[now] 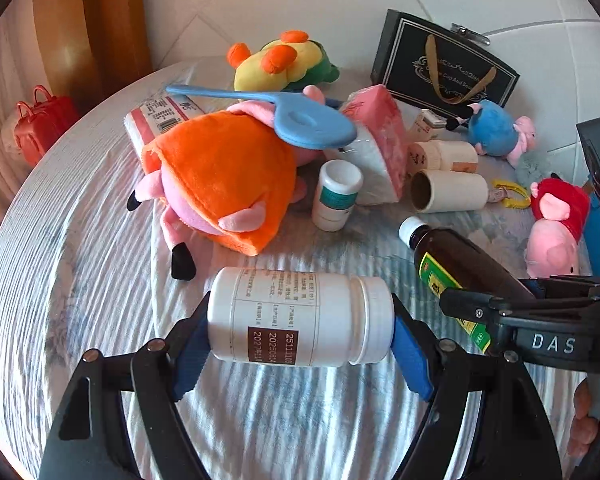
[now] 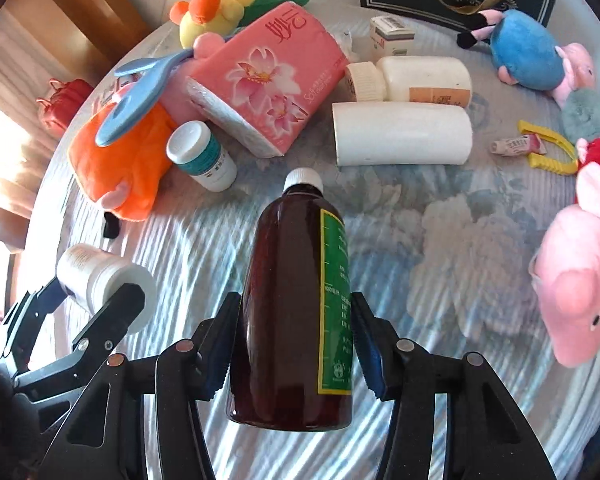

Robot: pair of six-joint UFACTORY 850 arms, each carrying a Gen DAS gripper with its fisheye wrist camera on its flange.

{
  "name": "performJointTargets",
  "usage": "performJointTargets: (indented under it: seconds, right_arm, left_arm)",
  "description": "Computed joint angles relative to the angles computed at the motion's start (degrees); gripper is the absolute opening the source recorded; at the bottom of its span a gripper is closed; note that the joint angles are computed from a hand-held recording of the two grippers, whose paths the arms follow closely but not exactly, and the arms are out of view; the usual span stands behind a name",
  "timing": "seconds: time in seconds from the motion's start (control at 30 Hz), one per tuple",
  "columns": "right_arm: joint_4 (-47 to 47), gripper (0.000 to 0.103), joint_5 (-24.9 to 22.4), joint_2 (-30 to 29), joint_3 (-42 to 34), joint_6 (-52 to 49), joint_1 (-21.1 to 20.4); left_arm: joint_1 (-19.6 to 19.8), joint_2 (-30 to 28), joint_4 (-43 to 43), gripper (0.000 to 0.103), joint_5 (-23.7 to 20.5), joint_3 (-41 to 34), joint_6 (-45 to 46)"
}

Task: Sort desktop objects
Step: 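Grasp the white pill bottle with the left tool while the right tool grasps the brown medicine bottle, then carry the pill bottle and brown bottle into the blue crate and release both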

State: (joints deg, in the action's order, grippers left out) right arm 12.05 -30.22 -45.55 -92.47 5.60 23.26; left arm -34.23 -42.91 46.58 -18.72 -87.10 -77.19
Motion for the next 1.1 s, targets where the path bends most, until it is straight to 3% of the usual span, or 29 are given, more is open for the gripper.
performJointTargets:
  seconds: [0.13, 0.23, 0.4, 0.57, 0.8, 0.93, 1.03, 1.1]
  right_arm:
    - [1.23, 0.051, 4.87, 7.30, 9.19, -0.87, 0.03]
    - [-2.99, 0.051, 7.58, 12.03, 14.44, 3.77, 0.80]
    - [-4.81, 0.051, 4.78, 14.09, 18.71, 6.56, 0.49]
    - [-4.28, 0.051, 2.33, 14.82, 24.57, 7.00, 0.60]
    - [-7.69, 0.055, 1.86, 13.44, 24.86, 11.02, 0.92]
    - [-13.00, 0.051, 2.87, 13.97, 25.19, 15.71, 1.78]
    - [-13.27, 0.051, 6.88, 17.96, 28.16, 16.61, 1.99]
    - [-19.18, 0.051, 8.38, 20.82, 29.77, 22.16, 2.61]
  left_arm:
    - [-2.34, 2.72, 6.16, 0.079, -0.82, 2.29, -4.69]
    - [-3.77, 4.79, 9.25, 0.079, -0.53, 4.28, -7.08]
    - [-5.67, 6.74, 7.86, 0.079, 0.28, 7.53, -5.83]
    - [-7.02, 5.94, 0.08, 0.079, 0.95, 9.22, 1.33]
    - [-8.69, 4.58, -3.66, 0.079, 0.96, 9.92, 5.19]
    - [-9.31, 5.67, -0.77, 0.079, 1.44, 11.02, 3.28]
    - [-9.84, 7.40, 6.27, 0.079, 1.57, 12.03, -2.67]
    - [-9.93, 8.71, 11.10, 0.079, 2.34, 12.72, -7.09]
